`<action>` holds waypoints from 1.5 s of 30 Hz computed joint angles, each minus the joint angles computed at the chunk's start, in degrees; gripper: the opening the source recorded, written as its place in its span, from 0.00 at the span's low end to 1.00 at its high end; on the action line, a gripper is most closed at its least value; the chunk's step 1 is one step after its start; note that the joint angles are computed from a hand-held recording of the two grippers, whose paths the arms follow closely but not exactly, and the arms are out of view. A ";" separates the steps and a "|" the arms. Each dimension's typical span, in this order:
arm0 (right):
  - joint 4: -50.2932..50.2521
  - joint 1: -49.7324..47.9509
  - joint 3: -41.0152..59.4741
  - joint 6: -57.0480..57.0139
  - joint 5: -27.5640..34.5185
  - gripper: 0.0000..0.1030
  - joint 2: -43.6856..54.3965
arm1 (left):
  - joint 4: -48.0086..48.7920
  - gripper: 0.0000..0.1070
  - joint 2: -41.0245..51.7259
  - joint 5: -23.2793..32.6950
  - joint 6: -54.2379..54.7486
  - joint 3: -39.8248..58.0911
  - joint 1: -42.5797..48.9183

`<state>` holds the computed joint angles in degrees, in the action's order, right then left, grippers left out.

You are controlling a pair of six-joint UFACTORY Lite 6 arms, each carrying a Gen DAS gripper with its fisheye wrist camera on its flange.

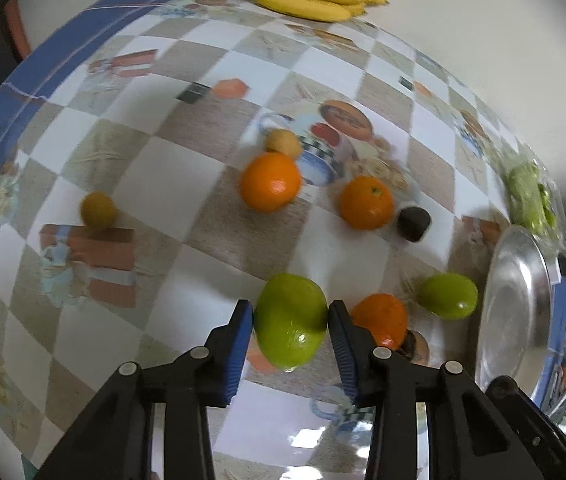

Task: Organize fruits
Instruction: 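Carry the plum and green pear over the steel bowl with both tools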

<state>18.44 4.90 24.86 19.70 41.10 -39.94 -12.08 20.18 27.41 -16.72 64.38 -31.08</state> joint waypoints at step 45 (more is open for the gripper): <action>-6.63 -52.03 -4.17 -25.09 -1.03 0.29 7.42 | 15.47 0.39 22.85 8.97 -9.97 36.39 -31.48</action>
